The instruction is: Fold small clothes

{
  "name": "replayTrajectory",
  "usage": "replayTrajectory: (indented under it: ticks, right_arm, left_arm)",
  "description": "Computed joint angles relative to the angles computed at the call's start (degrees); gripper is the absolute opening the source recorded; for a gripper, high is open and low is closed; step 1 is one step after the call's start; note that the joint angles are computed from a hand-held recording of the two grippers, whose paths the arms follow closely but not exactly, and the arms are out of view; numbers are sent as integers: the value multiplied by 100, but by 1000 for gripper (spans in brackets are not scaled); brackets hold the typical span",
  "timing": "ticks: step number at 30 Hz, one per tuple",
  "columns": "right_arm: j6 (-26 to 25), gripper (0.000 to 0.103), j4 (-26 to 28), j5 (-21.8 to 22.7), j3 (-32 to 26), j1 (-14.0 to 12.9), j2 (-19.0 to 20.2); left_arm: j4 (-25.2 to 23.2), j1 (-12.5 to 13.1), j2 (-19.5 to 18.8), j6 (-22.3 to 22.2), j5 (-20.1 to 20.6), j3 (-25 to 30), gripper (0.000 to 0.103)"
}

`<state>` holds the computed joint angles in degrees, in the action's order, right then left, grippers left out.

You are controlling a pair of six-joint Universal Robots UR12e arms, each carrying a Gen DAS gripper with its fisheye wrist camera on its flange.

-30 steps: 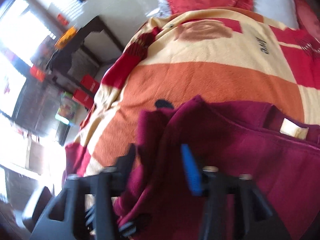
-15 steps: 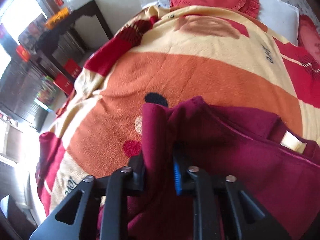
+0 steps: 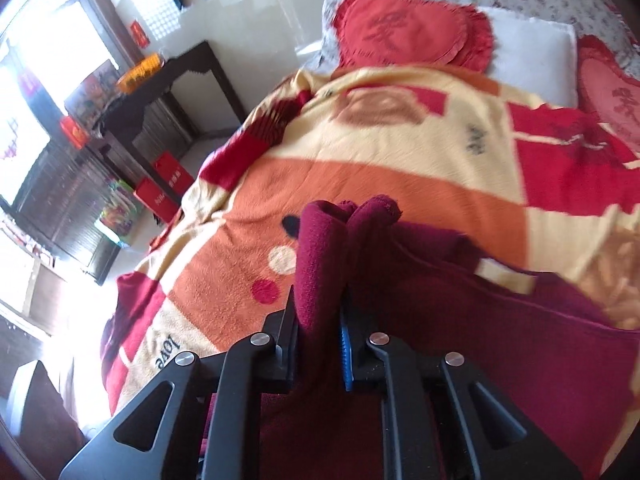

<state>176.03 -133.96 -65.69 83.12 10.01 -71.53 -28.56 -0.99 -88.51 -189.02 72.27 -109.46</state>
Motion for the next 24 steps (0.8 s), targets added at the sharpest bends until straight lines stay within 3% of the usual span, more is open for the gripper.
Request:
replayTrajectory:
  ticks: [10, 17, 19, 24]
  right_arm:
    - [106, 0, -478, -43, 747, -755, -703]
    - [327, 0, -549, -161, 1224, -1236, -924]
    - [436, 0, -539, -124, 1335, -1342, -909]
    - [766, 1, -639, -197, 1565, -1451, -819]
  left_arm:
    - [-96, -900, -399, 379, -44, 589, 17]
    - [-338, -1395, -760, 551, 152, 842, 18]
    - [-508, -1457, -816, 577, 134, 886, 23]
    - [-875, -1363, -607, 810, -123, 810, 53]
